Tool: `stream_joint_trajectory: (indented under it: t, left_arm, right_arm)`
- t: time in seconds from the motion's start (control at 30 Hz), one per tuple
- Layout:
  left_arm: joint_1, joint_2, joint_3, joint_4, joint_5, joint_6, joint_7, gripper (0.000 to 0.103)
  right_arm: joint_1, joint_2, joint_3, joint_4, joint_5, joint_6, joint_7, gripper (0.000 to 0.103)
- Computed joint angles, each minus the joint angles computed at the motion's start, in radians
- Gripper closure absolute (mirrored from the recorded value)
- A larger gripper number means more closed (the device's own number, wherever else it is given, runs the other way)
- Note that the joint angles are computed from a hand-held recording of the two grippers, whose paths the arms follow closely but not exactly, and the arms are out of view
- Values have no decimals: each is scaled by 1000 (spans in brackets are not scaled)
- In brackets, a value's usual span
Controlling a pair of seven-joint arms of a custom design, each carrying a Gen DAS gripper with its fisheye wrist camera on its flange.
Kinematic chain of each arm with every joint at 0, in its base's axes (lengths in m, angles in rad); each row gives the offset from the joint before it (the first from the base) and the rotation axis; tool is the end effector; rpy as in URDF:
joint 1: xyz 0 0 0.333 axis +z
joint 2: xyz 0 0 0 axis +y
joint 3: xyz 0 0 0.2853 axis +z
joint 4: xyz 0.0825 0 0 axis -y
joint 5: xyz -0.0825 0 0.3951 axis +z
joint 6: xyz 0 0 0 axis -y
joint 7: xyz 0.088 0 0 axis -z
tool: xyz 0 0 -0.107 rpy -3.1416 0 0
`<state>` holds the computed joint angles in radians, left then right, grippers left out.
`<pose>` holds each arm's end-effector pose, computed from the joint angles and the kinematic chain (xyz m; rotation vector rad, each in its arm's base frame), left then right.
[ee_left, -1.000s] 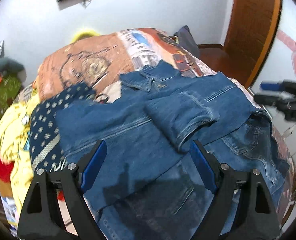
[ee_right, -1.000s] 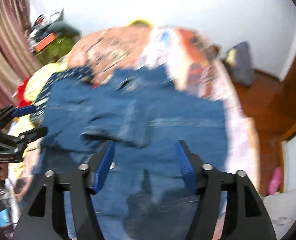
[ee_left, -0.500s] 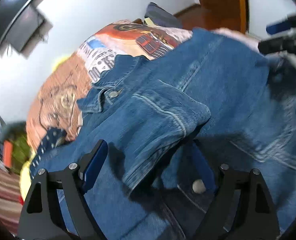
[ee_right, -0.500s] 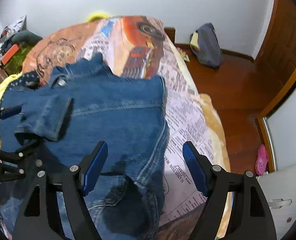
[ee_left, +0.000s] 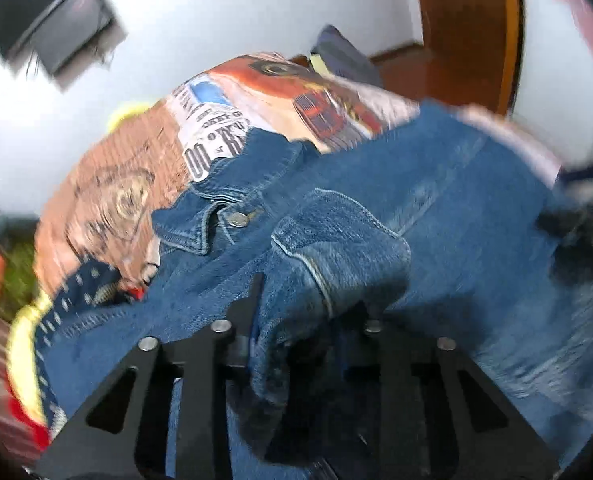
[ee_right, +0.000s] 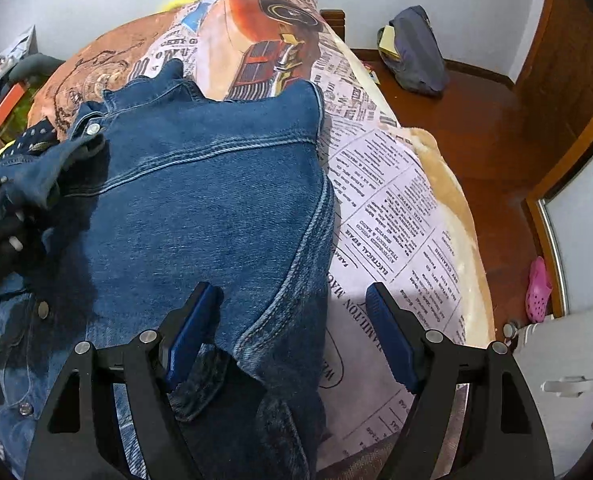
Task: Fold large clothes
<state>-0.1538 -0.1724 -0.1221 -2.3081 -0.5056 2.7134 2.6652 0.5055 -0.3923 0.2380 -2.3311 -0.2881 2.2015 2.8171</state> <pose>0.5240 -0.1318 0.4407 -0.7785 2.5321 -0.6854 0.3569 0.3214 0.4794 -1.5884 2.3121 -0.4079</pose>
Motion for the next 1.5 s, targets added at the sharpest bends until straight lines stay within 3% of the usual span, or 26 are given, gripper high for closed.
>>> stream_joint_trajectory:
  t: [0.3, 0.4, 0.73, 1.0, 1.1, 1.17, 1.27, 1.33, 1.4, 1.5]
  left_arm:
    - [107, 15, 119, 257, -276, -493, -68, 86]
    - [157, 26, 129, 302, -323, -579, -88, 87]
    - [244, 11, 136, 262, -296, -554, -77, 90]
    - [283, 63, 118, 233, -102, -518, -109, 87]
    - [295, 56, 126, 201, -75, -526, -86, 81]
    - [304, 47, 123, 174, -31, -490, -102, 74]
    - [314, 45, 124, 148, 21, -434, -114, 51]
    - [323, 41, 131, 129, 35, -404, -113, 41]
    - [335, 53, 140, 135, 52, -413, -113, 38]
    - [349, 61, 136, 116, 113, -357, -142, 38]
  right_arm:
    - [-15, 41, 16, 91, -71, -23, 5, 29]
    - [-13, 75, 15, 122, -78, -12, -1, 29]
    - [16, 174, 1, 180, -29, -29, -60, 29]
    - [28, 206, 3, 210, -38, -66, -63, 29]
    - [35, 219, 8, 225, -55, -92, -67, 28]
    - [40, 233, 10, 242, -63, -116, -77, 28]
    - [47, 239, 10, 254, -68, -136, -80, 28]
    - [50, 240, 9, 257, -66, -144, -80, 28]
    - [54, 239, 11, 259, -66, -156, -80, 28]
    - [60, 229, 13, 260, -63, -182, -81, 28]
